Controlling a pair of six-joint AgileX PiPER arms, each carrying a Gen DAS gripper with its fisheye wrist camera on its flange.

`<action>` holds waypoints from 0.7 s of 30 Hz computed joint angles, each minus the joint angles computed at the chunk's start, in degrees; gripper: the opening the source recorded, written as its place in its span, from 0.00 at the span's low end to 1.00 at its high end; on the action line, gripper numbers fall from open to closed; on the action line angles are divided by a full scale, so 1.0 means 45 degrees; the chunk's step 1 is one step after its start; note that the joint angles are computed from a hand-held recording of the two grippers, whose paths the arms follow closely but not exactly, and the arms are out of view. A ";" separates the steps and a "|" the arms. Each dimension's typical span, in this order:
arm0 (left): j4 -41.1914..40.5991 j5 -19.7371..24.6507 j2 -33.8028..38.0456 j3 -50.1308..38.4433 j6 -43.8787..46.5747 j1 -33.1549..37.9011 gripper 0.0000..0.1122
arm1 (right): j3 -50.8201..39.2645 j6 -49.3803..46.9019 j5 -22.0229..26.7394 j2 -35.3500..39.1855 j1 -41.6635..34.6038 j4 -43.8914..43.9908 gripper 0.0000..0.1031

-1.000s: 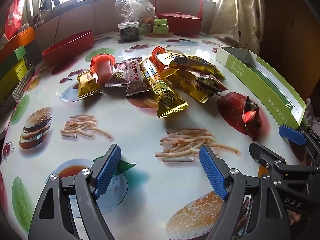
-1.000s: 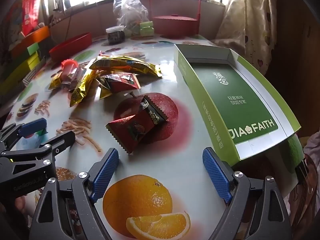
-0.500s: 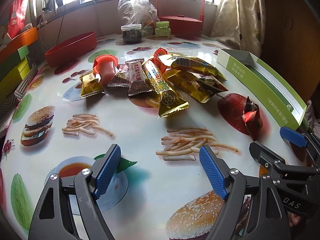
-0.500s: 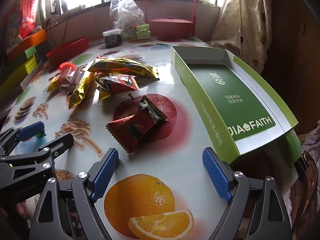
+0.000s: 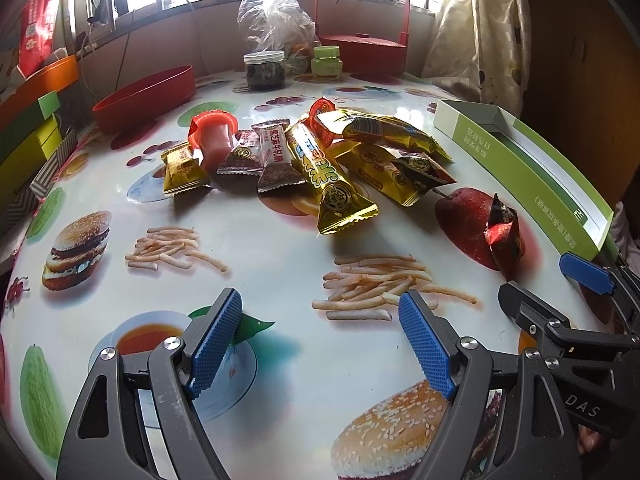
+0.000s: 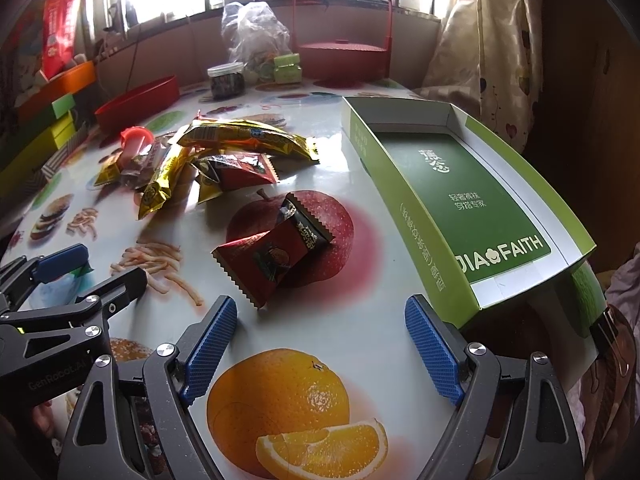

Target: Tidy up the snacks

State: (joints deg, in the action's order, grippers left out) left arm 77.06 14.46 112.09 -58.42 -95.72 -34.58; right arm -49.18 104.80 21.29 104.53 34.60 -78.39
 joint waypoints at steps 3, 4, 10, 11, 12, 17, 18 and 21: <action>0.0060 0.0005 0.0002 0.0011 -0.0076 -0.0013 0.72 | 0.0025 0.0081 -0.0005 0.0000 0.0000 -0.0078 0.84; 0.0088 0.0004 0.0004 0.0014 -0.0112 -0.0017 0.72 | 0.0032 0.0099 -0.0010 -0.0002 -0.0001 -0.0093 0.84; -0.0009 0.0013 -0.0081 0.0013 0.0044 -0.0007 0.72 | 0.0029 0.0117 -0.0007 0.0006 0.0006 -0.0105 0.84; 0.0028 0.0016 -0.0082 0.0026 -0.0001 -0.0014 0.72 | 0.0014 0.0106 -0.0003 0.0014 -0.0003 -0.0103 0.84; 0.0083 0.0020 -0.0080 0.0036 -0.0066 -0.0020 0.72 | 0.0018 0.0119 0.0005 0.0012 0.0003 -0.0108 0.84; 0.0270 0.0028 -0.0075 0.0068 -0.0270 -0.0036 0.72 | 0.0041 0.0198 -0.0001 0.0011 0.0007 -0.0187 0.84; 0.0297 0.0030 -0.0073 0.0073 -0.0300 -0.0040 0.72 | 0.0044 0.0216 0.0001 0.0012 0.0011 -0.0201 0.84; 0.0296 0.0034 -0.0072 0.0069 -0.0295 -0.0040 0.72 | 0.0039 0.0242 -0.0007 0.0024 0.0000 -0.0236 0.84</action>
